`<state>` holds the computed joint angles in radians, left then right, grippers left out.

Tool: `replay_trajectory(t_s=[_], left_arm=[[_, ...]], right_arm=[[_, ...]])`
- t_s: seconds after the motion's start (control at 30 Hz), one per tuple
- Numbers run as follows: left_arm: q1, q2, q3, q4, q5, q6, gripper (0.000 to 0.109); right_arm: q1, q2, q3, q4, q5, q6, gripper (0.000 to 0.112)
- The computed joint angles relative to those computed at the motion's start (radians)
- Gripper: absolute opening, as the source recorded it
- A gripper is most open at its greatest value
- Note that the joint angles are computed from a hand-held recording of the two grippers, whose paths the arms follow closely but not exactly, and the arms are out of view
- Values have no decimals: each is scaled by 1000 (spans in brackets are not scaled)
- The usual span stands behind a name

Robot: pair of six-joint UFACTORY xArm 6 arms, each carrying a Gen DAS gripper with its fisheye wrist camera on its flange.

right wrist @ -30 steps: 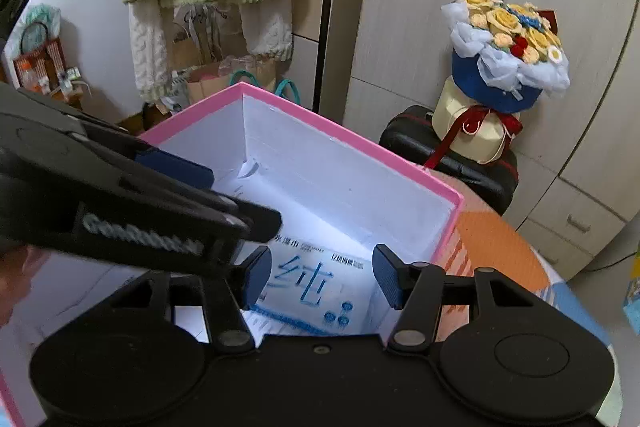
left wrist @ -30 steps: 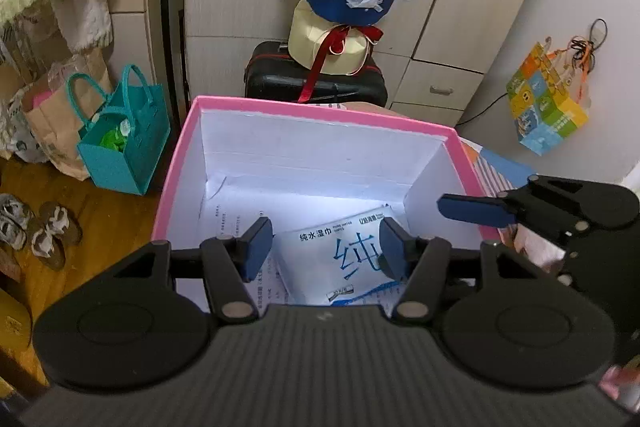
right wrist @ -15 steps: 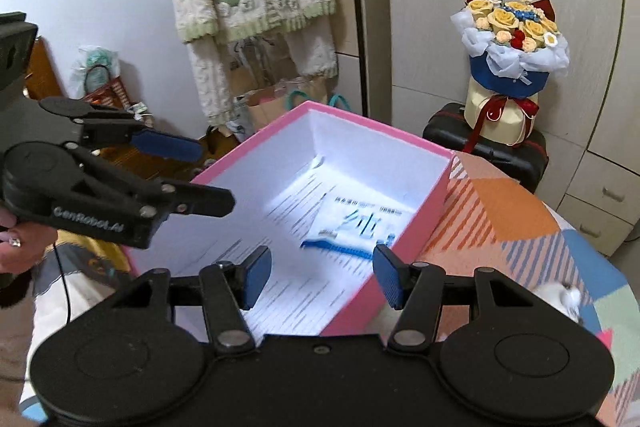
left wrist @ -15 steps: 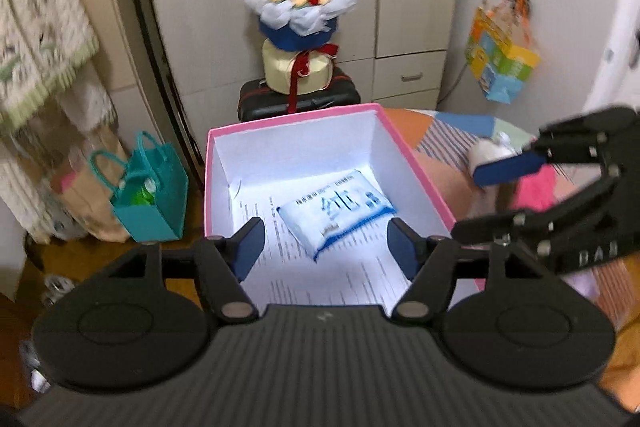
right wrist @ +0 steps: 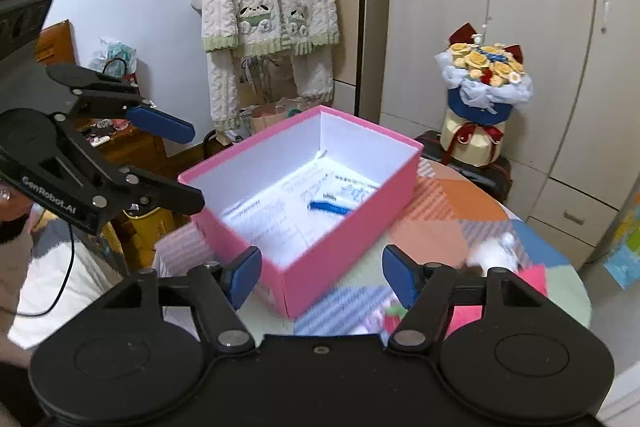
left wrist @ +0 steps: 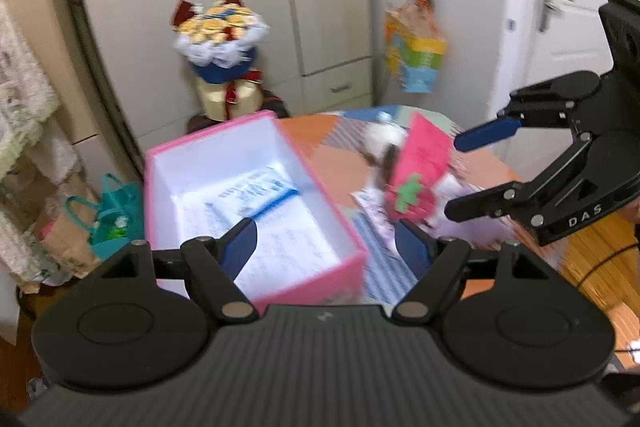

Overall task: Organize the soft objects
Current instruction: 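Withdraw the left tool from the box toward the lilac plush toy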

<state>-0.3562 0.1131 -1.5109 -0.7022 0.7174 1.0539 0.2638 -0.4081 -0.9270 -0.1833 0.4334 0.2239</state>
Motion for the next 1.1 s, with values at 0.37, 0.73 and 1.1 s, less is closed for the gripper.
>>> replay_trajectory(t_s=[0.37,0.73,1.1], left_arm=[[-71,-64,135,-33,114,69,75],[-135,32,123,-7,124,33,74],[-160,168,62,-190,74,84,74]], right_arm=[[24,-297,308,-192,2,232,75],[-20,-386,506,-262,-86,305,85],[-216,-263,555,-879,-319,771,85]])
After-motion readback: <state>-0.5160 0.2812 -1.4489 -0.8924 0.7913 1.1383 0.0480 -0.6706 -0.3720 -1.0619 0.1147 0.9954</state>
